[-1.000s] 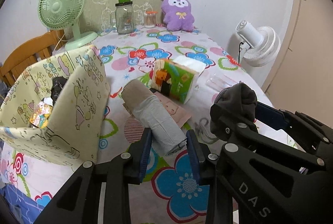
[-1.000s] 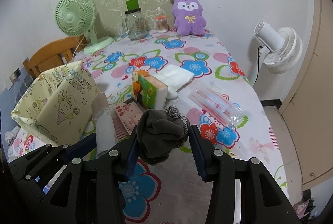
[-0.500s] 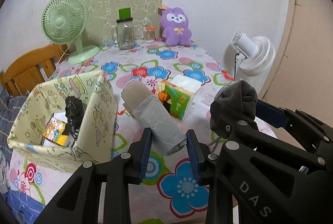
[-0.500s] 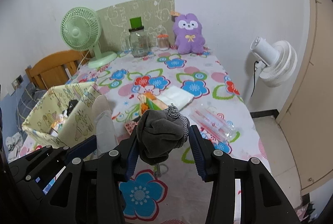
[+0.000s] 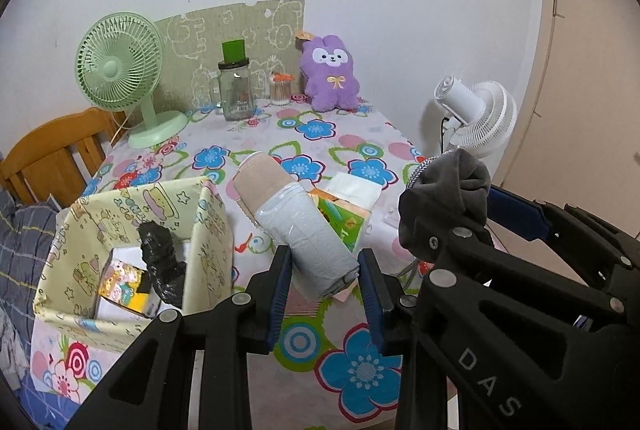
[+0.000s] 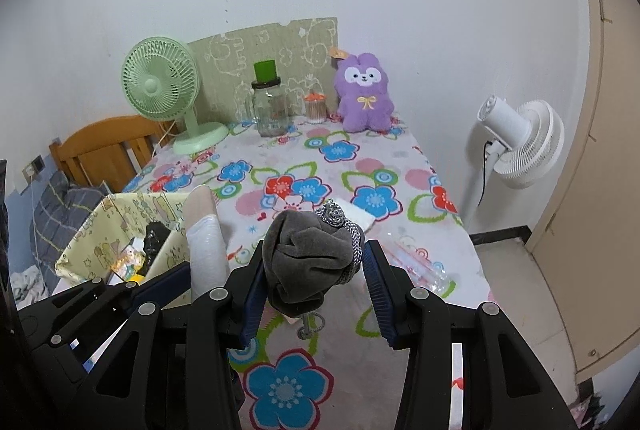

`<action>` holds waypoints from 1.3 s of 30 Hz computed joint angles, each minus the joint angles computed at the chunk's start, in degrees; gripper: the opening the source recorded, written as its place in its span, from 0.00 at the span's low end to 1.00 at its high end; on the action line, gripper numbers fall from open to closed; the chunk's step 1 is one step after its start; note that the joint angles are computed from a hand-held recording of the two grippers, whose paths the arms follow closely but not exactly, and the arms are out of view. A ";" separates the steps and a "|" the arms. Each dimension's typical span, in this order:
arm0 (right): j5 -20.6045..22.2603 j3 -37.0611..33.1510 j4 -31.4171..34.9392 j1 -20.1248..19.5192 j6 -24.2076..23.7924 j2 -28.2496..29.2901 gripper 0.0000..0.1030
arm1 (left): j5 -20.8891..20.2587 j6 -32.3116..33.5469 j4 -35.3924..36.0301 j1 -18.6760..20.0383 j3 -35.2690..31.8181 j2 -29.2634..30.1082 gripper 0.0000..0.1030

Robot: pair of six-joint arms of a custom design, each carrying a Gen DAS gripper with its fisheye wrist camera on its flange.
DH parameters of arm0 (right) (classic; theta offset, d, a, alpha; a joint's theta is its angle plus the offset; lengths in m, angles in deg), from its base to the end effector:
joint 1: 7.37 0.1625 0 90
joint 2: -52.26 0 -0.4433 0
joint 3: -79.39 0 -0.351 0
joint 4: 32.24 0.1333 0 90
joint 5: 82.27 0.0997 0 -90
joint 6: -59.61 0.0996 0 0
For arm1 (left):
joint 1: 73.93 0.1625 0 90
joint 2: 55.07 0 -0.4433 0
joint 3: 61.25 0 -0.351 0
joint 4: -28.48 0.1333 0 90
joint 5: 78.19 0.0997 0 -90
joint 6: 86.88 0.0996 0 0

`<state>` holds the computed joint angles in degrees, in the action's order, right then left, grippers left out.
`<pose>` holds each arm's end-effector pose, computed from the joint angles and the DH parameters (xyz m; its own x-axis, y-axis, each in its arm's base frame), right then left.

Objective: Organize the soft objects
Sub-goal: 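Carry the white towel and grey sock up toward the fabric box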

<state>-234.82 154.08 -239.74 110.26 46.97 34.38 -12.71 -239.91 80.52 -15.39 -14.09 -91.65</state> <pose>0.3658 -0.6019 0.0693 -0.6990 0.3654 0.6147 -0.3894 0.5264 -0.7558 -0.1924 -0.6491 0.2359 -0.5703 0.6216 -0.5370 0.8102 0.5336 -0.2427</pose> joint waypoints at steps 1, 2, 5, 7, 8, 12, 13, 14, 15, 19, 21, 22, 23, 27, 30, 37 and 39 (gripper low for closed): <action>0.03 -0.46 0.32 0.07 -0.12 0.12 0.48 | 0.06 0.17 0.36 0.08 -0.53 0.11 0.33; 0.07 -0.90 0.80 0.13 -0.15 0.23 0.48 | 0.01 0.40 0.54 0.12 -0.95 0.17 0.33; 0.34 -2.45 1.63 0.31 -0.40 0.74 0.48 | 0.16 1.14 1.38 0.34 -2.70 0.41 0.33; 0.50 -3.61 2.01 0.37 -0.77 1.19 0.48 | 0.25 1.51 1.79 0.54 -3.76 0.63 0.33; 0.60 -4.16 2.41 0.42 -0.87 1.37 0.48 | 0.33 1.72 1.99 0.68 -4.36 0.74 0.33; 1.15 -6.43 4.01 0.58 -1.08 2.25 0.48 | 0.30 2.26 2.93 1.16 -6.78 1.38 0.33; 1.46 -6.91 4.83 0.58 -0.69 2.39 0.48 | 0.33 2.32 3.37 1.31 -7.60 1.64 0.33; 1.99 -7.08 5.69 0.55 -0.09 2.37 0.48 | 0.34 2.40 3.75 1.48 -8.44 1.91 0.33; 2.41 -7.32 6.32 0.49 0.31 2.40 0.48 | 0.29 2.48 4.05 1.66 -9.23 2.14 0.33; 3.23 -9.89 8.12 0.45 -0.07 3.58 0.48 | 0.06 2.67 5.70 2.33 -12.78 3.46 0.33; 3.67 -11.52 8.93 0.41 -0.62 4.33 0.48 | 0.03 2.66 6.87 2.71 -14.99 4.30 0.33; 3.87 -12.27 9.37 0.40 -0.79 4.67 0.48 | -0.04 2.69 7.08 2.84 -15.59 4.48 0.33; 4.04 -12.96 9.76 0.37 -0.94 4.98 0.48 | -0.09 2.78 7.46 3.01 -16.44 4.73 0.33; 4.91 -15.92 11.58 0.39 -1.61 6.33 0.48 | -0.38 3.07 9.18 3.63 -20.41 6.15 0.33; 5.46 -18.55 13.11 0.39 -2.28 7.58 0.48 | -0.66 3.12 11.19 4.25 -24.25 7.61 0.33; 7.04 -23.94 17.98 0.20 -1.92 10.19 0.48 | -1.55 3.67 15.35 5.53 -32.53 10.85 0.33; 7.61 -25.52 19.34 0.12 -1.89 10.92 0.48 | -1.83 3.69 17.81 5.93 -37.04 12.77 0.33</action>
<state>-227.21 128.56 -220.40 110.37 45.08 45.31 -14.54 -236.21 98.33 -9.45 -51.13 -78.88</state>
